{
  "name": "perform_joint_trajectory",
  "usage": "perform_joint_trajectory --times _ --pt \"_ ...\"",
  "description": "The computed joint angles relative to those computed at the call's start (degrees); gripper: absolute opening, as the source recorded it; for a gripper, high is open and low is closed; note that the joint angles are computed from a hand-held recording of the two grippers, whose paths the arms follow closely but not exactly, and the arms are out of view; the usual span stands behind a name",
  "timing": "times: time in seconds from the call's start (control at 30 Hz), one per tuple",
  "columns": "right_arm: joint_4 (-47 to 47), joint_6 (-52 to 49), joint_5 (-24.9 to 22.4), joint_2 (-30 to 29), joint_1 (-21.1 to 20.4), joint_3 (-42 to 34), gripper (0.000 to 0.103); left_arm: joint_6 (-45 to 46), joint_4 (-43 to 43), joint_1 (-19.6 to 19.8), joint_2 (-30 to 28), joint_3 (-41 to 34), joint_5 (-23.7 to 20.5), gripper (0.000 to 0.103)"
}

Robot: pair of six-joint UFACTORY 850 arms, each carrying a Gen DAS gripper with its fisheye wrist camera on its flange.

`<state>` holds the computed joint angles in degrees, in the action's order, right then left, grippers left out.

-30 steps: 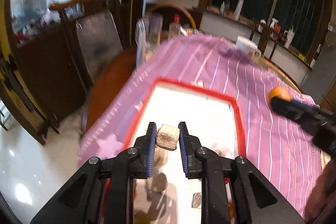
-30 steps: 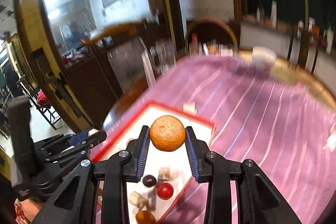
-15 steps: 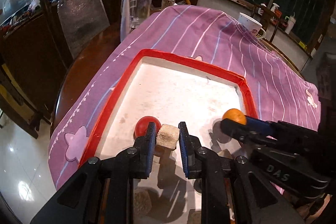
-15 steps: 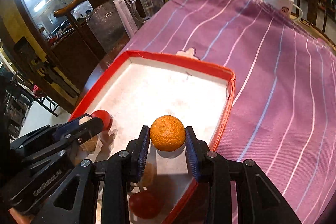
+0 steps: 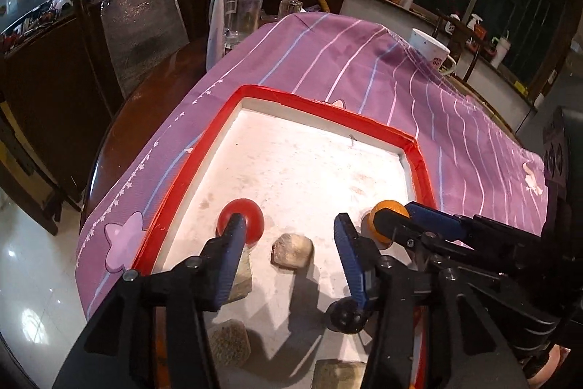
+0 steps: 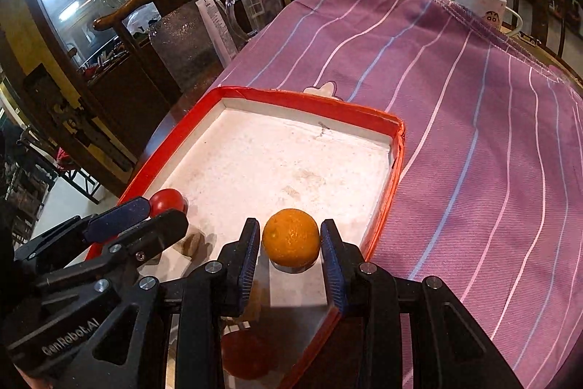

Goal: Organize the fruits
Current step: 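Lower the mandarin into the tray and open the right tool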

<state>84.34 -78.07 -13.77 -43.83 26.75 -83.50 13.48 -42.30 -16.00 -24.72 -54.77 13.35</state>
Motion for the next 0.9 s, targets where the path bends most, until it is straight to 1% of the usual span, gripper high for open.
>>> perform_joint_trajectory --times 0.07,0.13,0.2,0.23,0.33,0.4,0.43,0.5,0.53,0.6,0.67,0.77,0.83,0.9 --pt "3.4 -3.8 0.1 0.8 0.0 0.9 0.039 0.5 -1.1 -0.3 0.9 0.8 0.7 0.052" --pt "6.9 -7.5 0.3 1.7 0.0 2.0 0.039 -0.8 -0.8 -0.5 2.2 2.0 1.3 0.058" --pt "11.0 -11.6 0.3 2.8 -0.1 3.2 0.039 -0.8 -2.1 -0.9 3.4 3.2 2.3 0.066" --pt "13.1 -13.6 0.1 3.4 -0.2 4.0 0.039 -0.3 -3.3 -1.1 4.1 3.9 2.8 0.067" --pt "19.5 -19.6 -0.9 5.7 -0.8 6.8 0.04 0.4 -6.0 -2.6 7.4 7.0 5.6 0.072" --pt "24.0 -23.8 -1.3 7.5 -1.1 9.2 0.04 2.3 -9.5 -3.9 9.3 8.9 7.8 0.078" --pt "26.2 -25.9 -1.7 8.6 -1.3 10.6 0.04 3.4 -11.4 -4.6 10.1 9.8 9.1 0.078" --pt "30.3 -30.0 -2.6 10.8 -1.8 13.6 0.041 7.3 -17.5 -7.4 12.1 11.9 13.4 0.081" --pt "32.9 -32.6 -2.5 12.0 -1.9 15.3 0.041 8.5 -19.6 -8.3 12.6 12.5 14.9 0.084" --pt "37.7 -37.5 -2.9 14.3 -2.2 18.8 0.041 10.8 -25.0 -11.6 13.6 14.0 19.8 0.089" --pt "42.0 -41.6 -3.5 16.7 -2.7 22.4 0.042 12.6 -30.2 -15.1 13.9 14.9 24.3 0.091" --pt "50.6 -49.9 -4.0 20.3 -3.4 28.1 0.042 14.0 -36.7 -19.5 13.1 15.2 29.6 0.093" --pt "55.9 -54.4 -5.7 22.6 -4.3 32.1 0.043 13.5 -39.7 -21.9 12.2 15.2 31.8 0.094" --pt "61.3 -58.5 -7.3 24.8 -4.9 36.0 0.043 12.6 -41.5 -23.6 11.4 15.4 32.5 0.094"
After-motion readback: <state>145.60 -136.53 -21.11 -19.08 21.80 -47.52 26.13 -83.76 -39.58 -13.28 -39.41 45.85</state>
